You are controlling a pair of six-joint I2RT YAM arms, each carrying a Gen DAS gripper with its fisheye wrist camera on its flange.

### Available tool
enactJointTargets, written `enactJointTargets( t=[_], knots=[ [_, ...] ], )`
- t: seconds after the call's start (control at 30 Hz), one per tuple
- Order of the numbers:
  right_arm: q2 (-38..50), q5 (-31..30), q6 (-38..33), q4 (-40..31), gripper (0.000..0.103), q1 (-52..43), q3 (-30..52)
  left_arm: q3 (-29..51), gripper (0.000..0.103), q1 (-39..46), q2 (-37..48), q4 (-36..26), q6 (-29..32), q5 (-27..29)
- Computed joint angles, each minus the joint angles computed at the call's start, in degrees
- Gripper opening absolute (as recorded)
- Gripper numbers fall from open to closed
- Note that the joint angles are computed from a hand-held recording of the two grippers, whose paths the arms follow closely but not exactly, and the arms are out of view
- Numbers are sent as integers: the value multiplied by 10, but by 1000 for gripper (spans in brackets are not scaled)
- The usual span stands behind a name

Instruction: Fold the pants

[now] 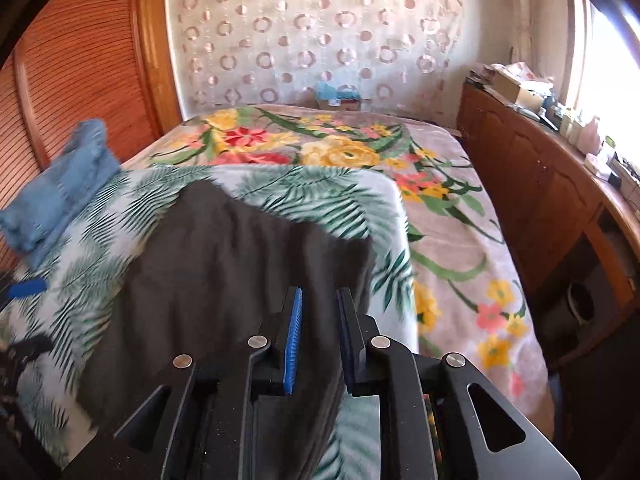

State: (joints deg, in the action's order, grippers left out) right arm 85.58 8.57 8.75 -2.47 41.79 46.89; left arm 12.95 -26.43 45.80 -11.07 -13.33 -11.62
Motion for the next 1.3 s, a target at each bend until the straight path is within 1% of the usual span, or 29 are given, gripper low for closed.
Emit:
enactJointTargets(
  t=[0.03,0.1,0.17,0.3,0.43,0.53,0.67,0.77,0.93,1.03,1.07,1.13,1.17,1.2,1.23,1.3],
  knots=[
    [-19,-4,7,7,20,6,-24,1,78,-7,4,1,-4,-4],
    [-46,-5,21,17,30,19,-60,3,78,-23,14,4,-11,-12],
    [-67,-2,25,30,32,26,-92,5,78,-40,20,2,-20,-22],
    [-112,14,45,36,33,51,-151,2,78,-70,15,-7,-36,-35],
    [-171,40,70,19,33,79,-195,-4,78,-102,20,-8,-52,-45],
    [-184,73,89,1,33,109,-201,-6,78,-118,24,-2,-61,-39],
    [-193,97,111,-11,33,133,-213,-2,78,-138,41,4,-70,-52],
    [-209,102,137,-21,33,142,-222,-1,78,-155,51,8,-79,-59],
    [-271,104,161,-44,33,161,-247,-6,78,-188,50,12,-96,-60],
    [-268,126,167,-39,32,182,-250,-6,78,-198,55,17,-98,-63],
    [-265,129,169,-36,33,186,-252,-6,71,-200,57,19,-98,-64],
    [-266,127,168,-19,32,184,-261,-6,65,-199,73,30,-96,-62],
    [-269,123,168,-11,28,183,-267,-4,59,-197,84,36,-96,-62],
    [-268,123,167,-9,20,182,-269,-1,52,-196,99,40,-97,-63],
    [-269,129,168,-11,18,187,-270,-1,51,-196,105,44,-97,-63],
    [-274,129,164,-13,14,189,-271,-3,43,-199,108,52,-93,-64]
  ],
)
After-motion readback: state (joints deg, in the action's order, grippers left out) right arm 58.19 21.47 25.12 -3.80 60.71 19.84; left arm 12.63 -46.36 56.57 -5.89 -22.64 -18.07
